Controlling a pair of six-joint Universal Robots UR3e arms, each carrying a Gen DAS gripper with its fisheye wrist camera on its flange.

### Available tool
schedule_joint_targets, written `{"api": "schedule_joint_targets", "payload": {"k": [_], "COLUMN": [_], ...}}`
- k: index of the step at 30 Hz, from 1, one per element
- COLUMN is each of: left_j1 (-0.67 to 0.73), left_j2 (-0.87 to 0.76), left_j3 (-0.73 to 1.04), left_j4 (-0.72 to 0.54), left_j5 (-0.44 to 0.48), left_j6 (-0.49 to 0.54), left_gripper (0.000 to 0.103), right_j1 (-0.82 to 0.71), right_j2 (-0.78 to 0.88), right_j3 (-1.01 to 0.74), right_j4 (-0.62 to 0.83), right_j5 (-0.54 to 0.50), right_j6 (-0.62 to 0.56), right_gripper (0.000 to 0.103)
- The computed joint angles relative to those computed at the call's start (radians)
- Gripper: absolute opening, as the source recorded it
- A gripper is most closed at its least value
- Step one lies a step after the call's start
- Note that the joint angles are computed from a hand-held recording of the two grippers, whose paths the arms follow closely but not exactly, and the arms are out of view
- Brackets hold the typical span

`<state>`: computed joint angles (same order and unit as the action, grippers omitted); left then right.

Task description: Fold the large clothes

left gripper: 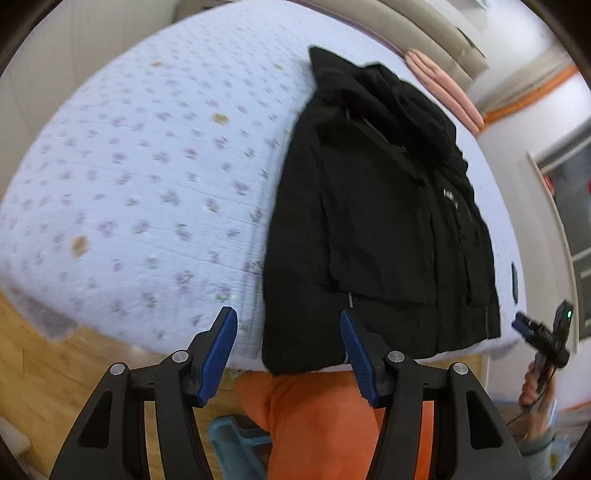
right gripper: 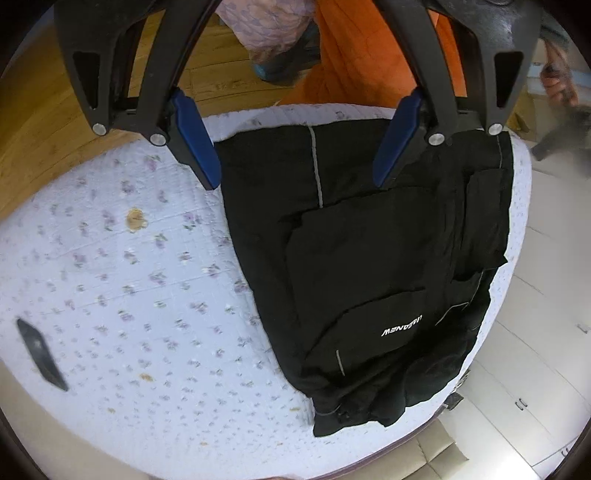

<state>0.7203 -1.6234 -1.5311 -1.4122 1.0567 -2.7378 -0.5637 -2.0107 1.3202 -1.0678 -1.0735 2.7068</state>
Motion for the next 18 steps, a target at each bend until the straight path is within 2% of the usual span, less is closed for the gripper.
{"api": "schedule_joint_targets", "payload": {"k": [7,10,12,18], "left_j1": [-0.053,-0.066,-0.066,-0.079], "left_j2": [-0.129,-0.164,-0.175,-0.147], "left_j3": [-0.021,-0.027,-0.044,-0.118], "left_j4": [0.078,0.059,0.045,0.117], "left_j5": [0.022,0.001,-0.030,-0.037], "left_j6": [-0.072,-0.054,-0.043,-0.072], "left_gripper": [0.060,0.060,0.060,0.061], "right_j1": [0.045,0.033,0.033,0.026], "right_j2": [0.067,0.081,0.077,0.044], "right_j3": [0.030,0.061,0.099,0.222], "right_j4": [-0.067,-0.066,-0.083,-0.131], "right_j5": [-0.018,-0.006,-0.005,-0.032], "right_j6": [-0.050,-0.059,-0.058,-0.048], "right_gripper": [0.081,0.081,0.081,0.081]}}
